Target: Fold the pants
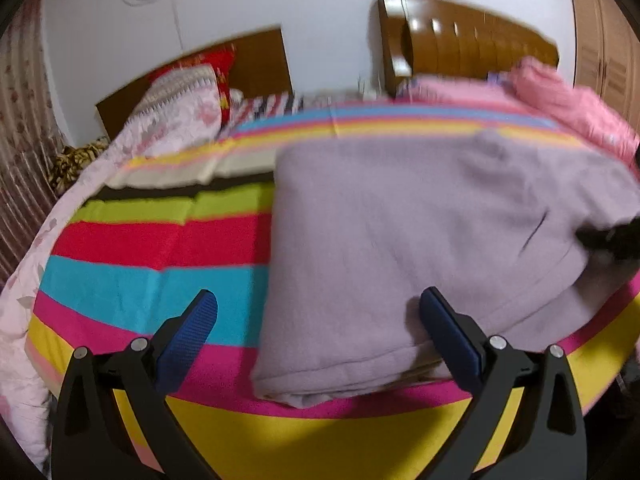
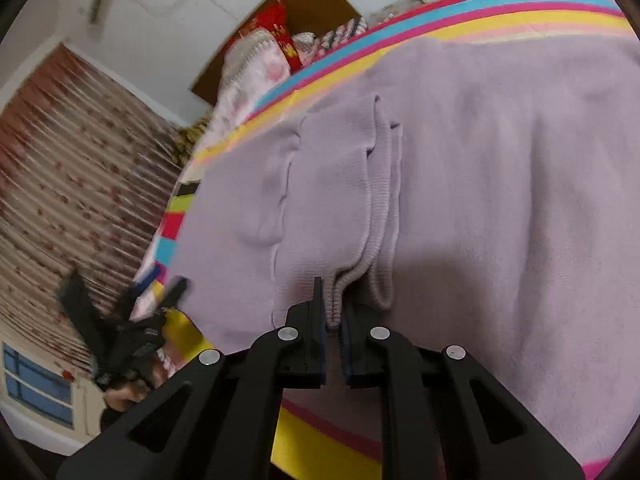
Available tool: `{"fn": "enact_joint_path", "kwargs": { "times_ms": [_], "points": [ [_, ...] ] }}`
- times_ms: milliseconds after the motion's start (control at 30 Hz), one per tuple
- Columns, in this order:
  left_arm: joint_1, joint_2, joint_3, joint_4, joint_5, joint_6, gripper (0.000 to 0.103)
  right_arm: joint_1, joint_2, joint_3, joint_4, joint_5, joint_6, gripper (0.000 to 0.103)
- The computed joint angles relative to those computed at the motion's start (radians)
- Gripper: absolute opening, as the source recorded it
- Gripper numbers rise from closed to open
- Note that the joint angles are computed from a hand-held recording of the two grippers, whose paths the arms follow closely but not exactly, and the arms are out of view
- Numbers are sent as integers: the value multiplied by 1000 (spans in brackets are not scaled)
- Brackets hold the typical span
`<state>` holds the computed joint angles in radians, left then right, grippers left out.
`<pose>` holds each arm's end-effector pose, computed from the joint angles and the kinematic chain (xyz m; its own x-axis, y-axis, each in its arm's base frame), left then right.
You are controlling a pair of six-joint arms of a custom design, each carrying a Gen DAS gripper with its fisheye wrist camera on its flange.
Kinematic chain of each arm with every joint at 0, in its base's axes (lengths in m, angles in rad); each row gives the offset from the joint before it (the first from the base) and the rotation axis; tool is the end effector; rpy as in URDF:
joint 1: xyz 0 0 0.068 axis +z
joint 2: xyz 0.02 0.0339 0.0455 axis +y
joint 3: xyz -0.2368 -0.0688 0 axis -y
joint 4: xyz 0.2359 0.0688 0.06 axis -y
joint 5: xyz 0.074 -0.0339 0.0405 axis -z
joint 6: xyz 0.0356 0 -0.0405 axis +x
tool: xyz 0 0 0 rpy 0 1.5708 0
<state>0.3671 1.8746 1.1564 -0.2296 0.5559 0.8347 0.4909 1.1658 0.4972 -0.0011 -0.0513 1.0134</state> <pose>0.3509 0.1148 0.1447 -0.5219 0.4738 -0.7094 0.5500 0.8225 0.1447 0.2063 0.1123 0.1640 -0.7192 0.5766 -0.3877 0.1968 0.7042 0.6822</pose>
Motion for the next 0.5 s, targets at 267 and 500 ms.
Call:
{"fn": "enact_joint_path", "kwargs": {
  "times_ms": [267,500],
  "points": [
    [60,7,33,-26,83,-33,101,-28,-153,72,-265,56,-80,22],
    [74,-25,-2,-11,95,-8,101,-54,-78,52,-183,14,-94,95]
  ]
}}
